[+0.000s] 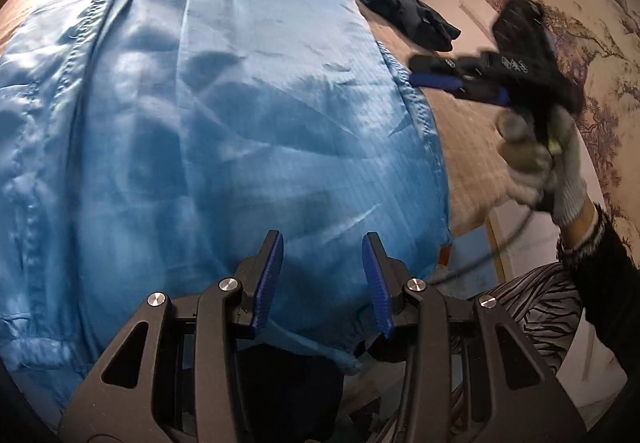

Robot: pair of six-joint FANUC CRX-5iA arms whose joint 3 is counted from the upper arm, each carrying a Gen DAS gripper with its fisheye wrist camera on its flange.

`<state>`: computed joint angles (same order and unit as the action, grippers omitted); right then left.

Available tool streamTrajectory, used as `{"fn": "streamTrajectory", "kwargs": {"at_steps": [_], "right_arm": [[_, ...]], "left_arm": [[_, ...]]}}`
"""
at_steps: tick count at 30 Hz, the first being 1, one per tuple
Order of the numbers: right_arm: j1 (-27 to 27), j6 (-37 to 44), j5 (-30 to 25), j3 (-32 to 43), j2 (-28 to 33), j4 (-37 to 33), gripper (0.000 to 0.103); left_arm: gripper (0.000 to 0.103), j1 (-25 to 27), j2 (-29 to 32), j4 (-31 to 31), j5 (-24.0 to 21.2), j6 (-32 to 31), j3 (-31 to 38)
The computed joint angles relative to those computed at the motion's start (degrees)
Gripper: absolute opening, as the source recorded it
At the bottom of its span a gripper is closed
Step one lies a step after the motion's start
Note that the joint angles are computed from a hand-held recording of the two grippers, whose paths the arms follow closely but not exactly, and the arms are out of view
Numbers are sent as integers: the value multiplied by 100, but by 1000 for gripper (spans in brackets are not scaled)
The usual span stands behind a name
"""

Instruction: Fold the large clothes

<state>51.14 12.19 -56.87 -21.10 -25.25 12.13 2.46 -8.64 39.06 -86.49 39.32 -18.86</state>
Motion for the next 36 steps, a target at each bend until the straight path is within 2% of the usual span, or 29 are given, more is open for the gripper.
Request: {"fn": "streamTrajectory", "kwargs": {"at_steps": [2, 5, 8, 9, 11, 14, 16, 20, 23, 25, 28, 29, 30, 35, 36], "right_arm": [[-292, 248, 100, 67, 88, -251, 43], [-600, 506, 120, 208, 323, -535, 34], [-825, 726, 57, 277, 520, -692, 15], [-885, 738, 65, 293, 596, -699, 0], [-974, 747, 56, 314, 685, -656, 0], [-1016, 648, -122, 365, 782, -212, 0], [-1124, 518, -56, 332, 786, 32, 0], [-1445, 1253, 223, 484, 835, -578, 0], [-1531, 1758, 223, 626, 878, -1088, 8], [-1471, 1932, 252, 589, 766, -1090, 40], [-1463, 1923, 340, 442, 491, -872, 45], [-1574, 1934, 475, 391, 398, -929, 48], [-1742, 1943, 654, 345, 321, -1031, 55], [-2611, 2537, 1049, 717, 793, -1794, 55], [-2727, 2615, 1064, 813, 954, -1865, 51]], "left_arm": [[41, -29, 23, 54, 23, 81, -34], [41, 3, 78, 114, 12, 161, -68], [41, 13, 99, 160, 19, 156, -70], [41, 18, 105, 181, 20, 155, -64], [41, 17, 140, 243, 10, 178, -28], [41, 38, 195, 321, -20, 199, 33], [41, 14, 245, 384, -13, 223, 80], [41, -113, 303, 234, 4, 233, 119], [41, -161, 238, 152, -56, 178, -23], [41, -157, 110, 113, -71, -26, -78], [41, -175, 67, 54, -109, -96, -70], [41, -185, 61, 41, -96, -105, -70], [41, -196, 75, 28, -100, -97, -47], [41, -261, 140, -16, -180, -106, 37], [41, -272, 138, -52, -219, -162, 52]]}}
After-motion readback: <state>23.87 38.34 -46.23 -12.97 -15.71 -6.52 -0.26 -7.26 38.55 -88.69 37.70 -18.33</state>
